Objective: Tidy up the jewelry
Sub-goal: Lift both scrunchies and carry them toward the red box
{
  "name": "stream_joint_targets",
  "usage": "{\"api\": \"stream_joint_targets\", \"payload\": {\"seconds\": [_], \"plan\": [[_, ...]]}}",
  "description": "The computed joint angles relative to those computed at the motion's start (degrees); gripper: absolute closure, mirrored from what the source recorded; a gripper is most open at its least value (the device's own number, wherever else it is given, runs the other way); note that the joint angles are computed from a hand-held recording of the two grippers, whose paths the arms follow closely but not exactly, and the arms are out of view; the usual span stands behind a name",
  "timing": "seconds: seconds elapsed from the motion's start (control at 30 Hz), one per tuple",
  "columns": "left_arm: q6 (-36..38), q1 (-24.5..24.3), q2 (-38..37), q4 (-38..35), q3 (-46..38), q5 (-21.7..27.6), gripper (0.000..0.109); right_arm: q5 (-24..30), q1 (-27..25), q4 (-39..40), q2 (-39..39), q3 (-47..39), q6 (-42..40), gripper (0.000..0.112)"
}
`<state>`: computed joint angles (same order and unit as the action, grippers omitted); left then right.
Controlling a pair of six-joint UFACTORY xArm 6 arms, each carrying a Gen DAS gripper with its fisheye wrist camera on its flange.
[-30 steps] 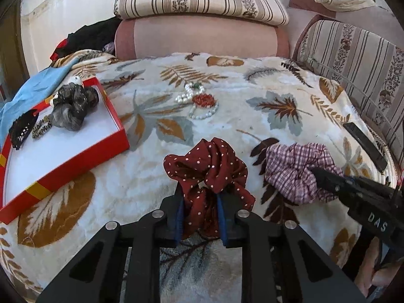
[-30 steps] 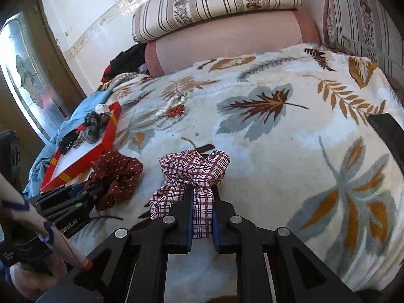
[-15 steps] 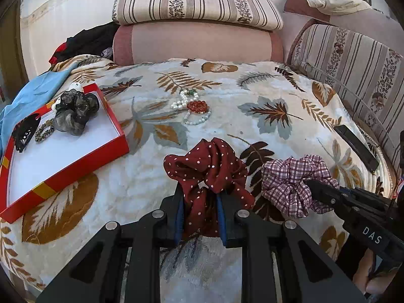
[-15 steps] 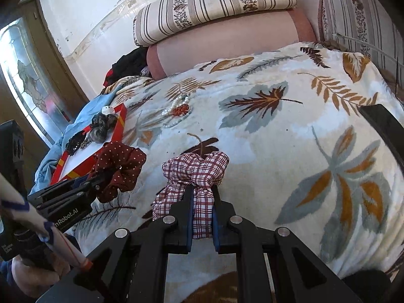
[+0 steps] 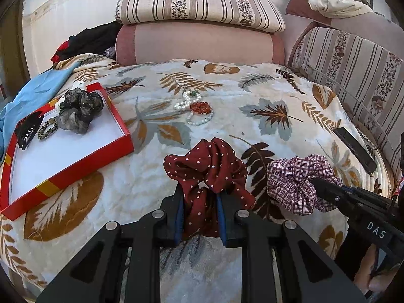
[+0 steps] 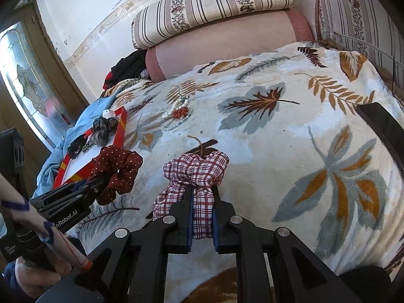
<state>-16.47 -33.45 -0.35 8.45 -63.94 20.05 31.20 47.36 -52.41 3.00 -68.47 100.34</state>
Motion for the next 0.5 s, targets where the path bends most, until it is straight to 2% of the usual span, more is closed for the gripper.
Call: {"api": "stream_joint_targets", "payload": {"seconds": [0.5], "plan": [[0.4, 0.7, -0.9, -1.1, 0.8, -0.1, 0.087, 0.0, 0.2, 1.6, 0.5, -0.9, -1.0, 0.100]]}}
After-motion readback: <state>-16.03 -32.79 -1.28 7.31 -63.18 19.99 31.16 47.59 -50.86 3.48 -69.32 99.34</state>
